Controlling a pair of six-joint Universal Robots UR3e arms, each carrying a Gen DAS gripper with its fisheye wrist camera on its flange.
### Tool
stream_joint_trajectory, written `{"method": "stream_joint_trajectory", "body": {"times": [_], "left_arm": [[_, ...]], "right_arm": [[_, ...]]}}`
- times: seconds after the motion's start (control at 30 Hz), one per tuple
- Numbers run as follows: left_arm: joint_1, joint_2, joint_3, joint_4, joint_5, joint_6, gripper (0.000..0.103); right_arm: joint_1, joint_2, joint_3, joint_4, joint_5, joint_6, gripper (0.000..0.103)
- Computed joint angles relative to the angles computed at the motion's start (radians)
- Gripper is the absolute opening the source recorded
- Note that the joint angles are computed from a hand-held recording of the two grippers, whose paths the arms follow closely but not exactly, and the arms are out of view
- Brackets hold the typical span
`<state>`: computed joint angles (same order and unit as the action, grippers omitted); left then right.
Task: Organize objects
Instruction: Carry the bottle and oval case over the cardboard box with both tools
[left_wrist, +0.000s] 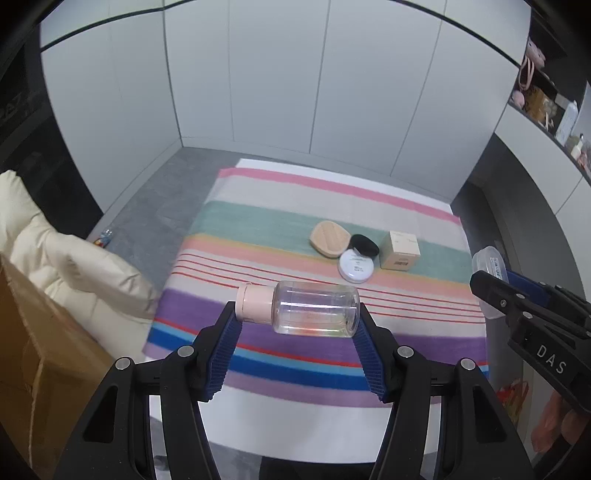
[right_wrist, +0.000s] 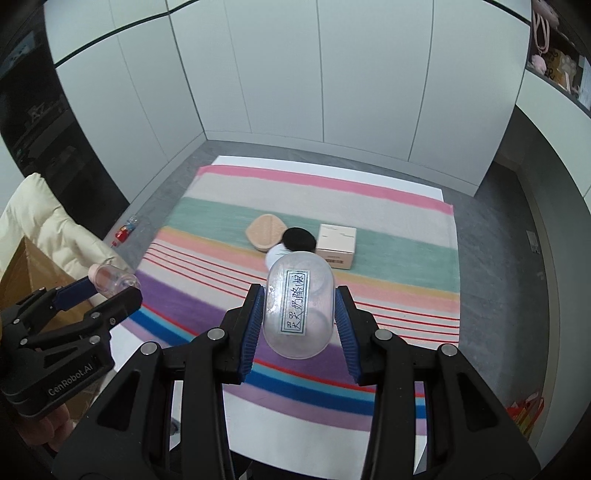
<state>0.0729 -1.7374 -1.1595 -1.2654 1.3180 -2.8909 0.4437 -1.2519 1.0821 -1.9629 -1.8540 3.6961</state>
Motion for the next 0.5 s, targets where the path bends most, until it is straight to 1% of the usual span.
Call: {"method": "stream_joint_trajectory", "body": {"times": [0.23,0.33,0.4,0.5], "left_arm": [[0.102,0.1,-0.01,-0.081,-0.042,0.036,0.061],[0.145,0.134,-0.005,-0.114,-0.046,0.049,0.061],[0.184,0.158,-0.002,-0.142,-0.065,0.064,0.061],[0.242,0.196,-0.005,-0.173,-0.088,0.097,0.061]], "right_arm": [[0.069,0.079,-0.208,0.113,-0.026,0.009,0.04],[0.104,0.141,-0.34,0.186,-0.043,0.006,0.04],[0.124,0.187,-0.438,0.238,-0.046,0.006,0.041],[0.161,0.284,-0.636,0.343,-0.07,0.01,0.04]]}}
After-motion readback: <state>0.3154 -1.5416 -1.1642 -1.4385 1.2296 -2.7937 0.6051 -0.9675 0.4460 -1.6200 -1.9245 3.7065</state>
